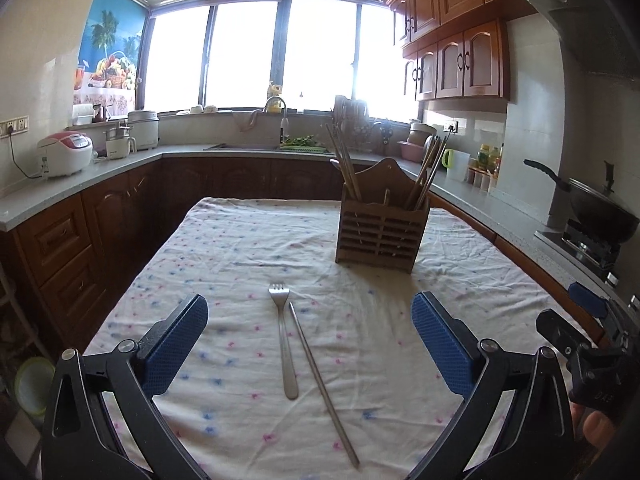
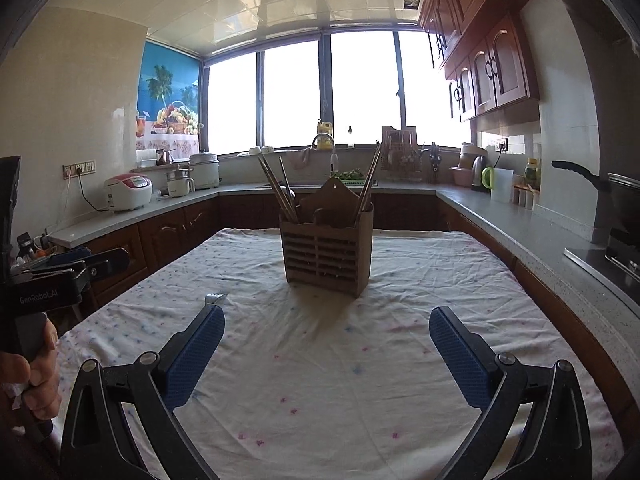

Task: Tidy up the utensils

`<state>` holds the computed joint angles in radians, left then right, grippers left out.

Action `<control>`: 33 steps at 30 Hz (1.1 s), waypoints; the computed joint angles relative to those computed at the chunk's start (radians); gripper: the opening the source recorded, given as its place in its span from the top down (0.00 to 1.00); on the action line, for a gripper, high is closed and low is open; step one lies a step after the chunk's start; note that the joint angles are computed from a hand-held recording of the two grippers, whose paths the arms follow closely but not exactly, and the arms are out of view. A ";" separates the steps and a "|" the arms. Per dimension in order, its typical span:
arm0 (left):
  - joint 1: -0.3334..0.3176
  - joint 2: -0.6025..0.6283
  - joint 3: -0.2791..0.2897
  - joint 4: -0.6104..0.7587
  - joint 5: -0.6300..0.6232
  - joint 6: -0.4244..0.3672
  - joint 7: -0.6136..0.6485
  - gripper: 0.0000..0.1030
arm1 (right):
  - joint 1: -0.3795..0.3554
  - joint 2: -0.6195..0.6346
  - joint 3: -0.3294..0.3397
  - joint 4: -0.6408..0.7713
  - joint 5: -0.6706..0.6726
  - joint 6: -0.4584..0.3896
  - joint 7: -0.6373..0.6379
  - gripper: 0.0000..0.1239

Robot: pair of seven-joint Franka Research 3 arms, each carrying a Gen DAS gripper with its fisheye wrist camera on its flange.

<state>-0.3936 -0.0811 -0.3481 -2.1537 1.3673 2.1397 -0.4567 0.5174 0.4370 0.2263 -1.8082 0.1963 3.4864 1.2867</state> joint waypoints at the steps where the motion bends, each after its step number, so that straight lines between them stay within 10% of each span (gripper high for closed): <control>1: -0.001 0.004 0.000 -0.003 -0.009 0.001 -0.001 0.00 | 0.003 -0.004 -0.005 -0.013 0.008 0.001 0.002 0.17; 33: -0.099 0.074 -0.017 0.021 0.019 -0.234 -0.033 0.00 | -0.052 -0.037 0.012 -0.138 -0.080 0.169 0.150 0.17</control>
